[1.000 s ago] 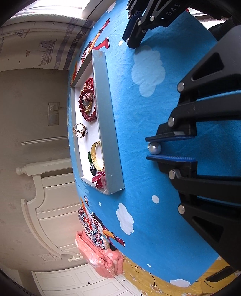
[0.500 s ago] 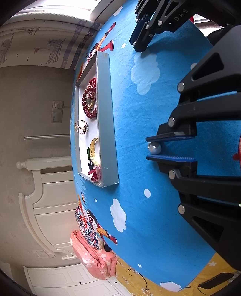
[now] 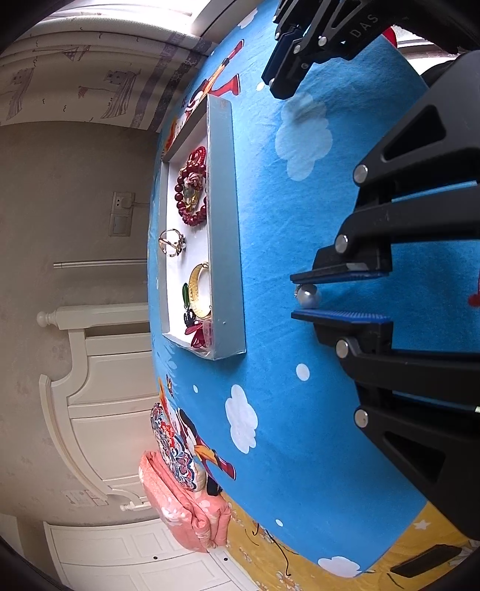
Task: Organize jewelry
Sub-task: 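Carry the pearl earring in the right tool over the white tray and lower it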
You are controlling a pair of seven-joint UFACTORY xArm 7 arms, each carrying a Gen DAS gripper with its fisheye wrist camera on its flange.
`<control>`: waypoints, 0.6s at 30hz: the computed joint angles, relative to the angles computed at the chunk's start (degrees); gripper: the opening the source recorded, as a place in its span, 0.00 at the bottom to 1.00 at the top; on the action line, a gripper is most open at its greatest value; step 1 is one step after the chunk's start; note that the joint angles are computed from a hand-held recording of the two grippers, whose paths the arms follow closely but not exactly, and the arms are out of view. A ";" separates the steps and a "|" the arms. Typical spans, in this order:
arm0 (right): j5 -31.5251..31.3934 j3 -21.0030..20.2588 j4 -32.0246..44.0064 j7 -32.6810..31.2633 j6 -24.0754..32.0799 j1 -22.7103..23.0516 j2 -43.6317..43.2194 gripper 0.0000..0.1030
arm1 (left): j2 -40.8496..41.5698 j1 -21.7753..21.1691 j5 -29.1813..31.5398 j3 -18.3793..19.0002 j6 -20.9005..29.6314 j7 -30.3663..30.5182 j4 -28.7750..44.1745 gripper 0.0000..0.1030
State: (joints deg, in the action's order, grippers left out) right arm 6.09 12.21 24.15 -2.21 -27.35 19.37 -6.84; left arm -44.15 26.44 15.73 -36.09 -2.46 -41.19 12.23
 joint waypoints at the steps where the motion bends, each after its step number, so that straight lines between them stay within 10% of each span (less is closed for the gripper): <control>1: 0.51 0.26 0.23 -0.38 0.24 -0.08 -0.12 0.18 | 0.03 0.10 0.00 0.02 0.09 0.06 0.17 0.13; 18: 8.35 2.50 7.00 -7.92 4.25 -2.10 0.18 0.18 | 2.49 3.38 2.19 0.01 2.11 0.96 7.29 0.13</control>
